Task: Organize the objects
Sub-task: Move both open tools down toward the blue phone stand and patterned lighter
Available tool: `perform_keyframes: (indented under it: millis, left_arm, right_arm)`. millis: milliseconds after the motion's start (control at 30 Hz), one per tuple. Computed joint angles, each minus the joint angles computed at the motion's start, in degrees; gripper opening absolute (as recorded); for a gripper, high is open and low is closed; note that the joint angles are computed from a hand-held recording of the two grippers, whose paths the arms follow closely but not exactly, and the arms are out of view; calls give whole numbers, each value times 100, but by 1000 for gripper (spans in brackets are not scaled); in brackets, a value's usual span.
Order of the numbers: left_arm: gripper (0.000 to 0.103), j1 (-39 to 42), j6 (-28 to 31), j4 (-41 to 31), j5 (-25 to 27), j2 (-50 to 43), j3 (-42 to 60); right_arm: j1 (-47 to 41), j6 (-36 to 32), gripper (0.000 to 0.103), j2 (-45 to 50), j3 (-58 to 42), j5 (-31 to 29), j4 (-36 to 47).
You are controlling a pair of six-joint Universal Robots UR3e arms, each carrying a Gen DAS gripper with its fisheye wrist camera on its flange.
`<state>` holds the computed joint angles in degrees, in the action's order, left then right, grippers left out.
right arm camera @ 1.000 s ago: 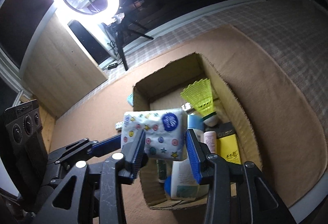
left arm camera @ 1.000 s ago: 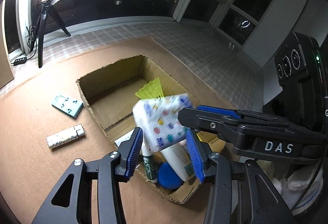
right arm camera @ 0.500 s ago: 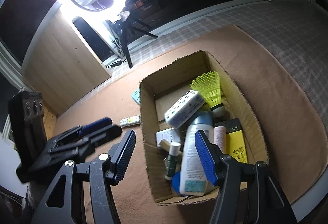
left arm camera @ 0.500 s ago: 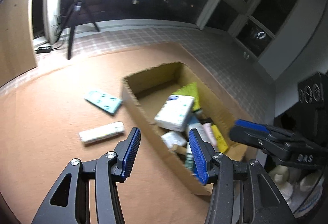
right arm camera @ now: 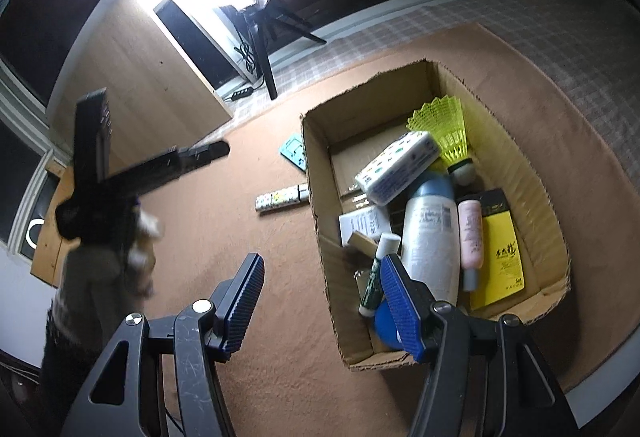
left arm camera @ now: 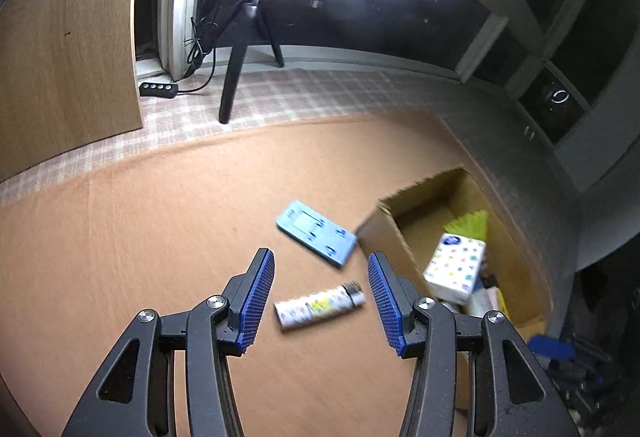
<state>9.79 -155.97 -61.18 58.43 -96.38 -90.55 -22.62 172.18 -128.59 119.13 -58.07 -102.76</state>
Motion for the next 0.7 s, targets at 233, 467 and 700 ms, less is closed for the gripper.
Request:
perform_keyframes:
  millis: [233, 467, 700]
  left_arm:
    - [52, -540, -295, 127, 486, -1201, 1189]
    - [47, -1075, -748, -16, 959, -2512, 2421]
    - [45, -1288, -1079, 102, 1131, -3211, 3003]
  right_arm:
    - [-166, -162, 57, -138, -33, 25, 357]
    - [-783, -648, 57, -612, 91, 9, 1102]
    - [-1713, -1430, 57, -1199, 197, -27, 2144]
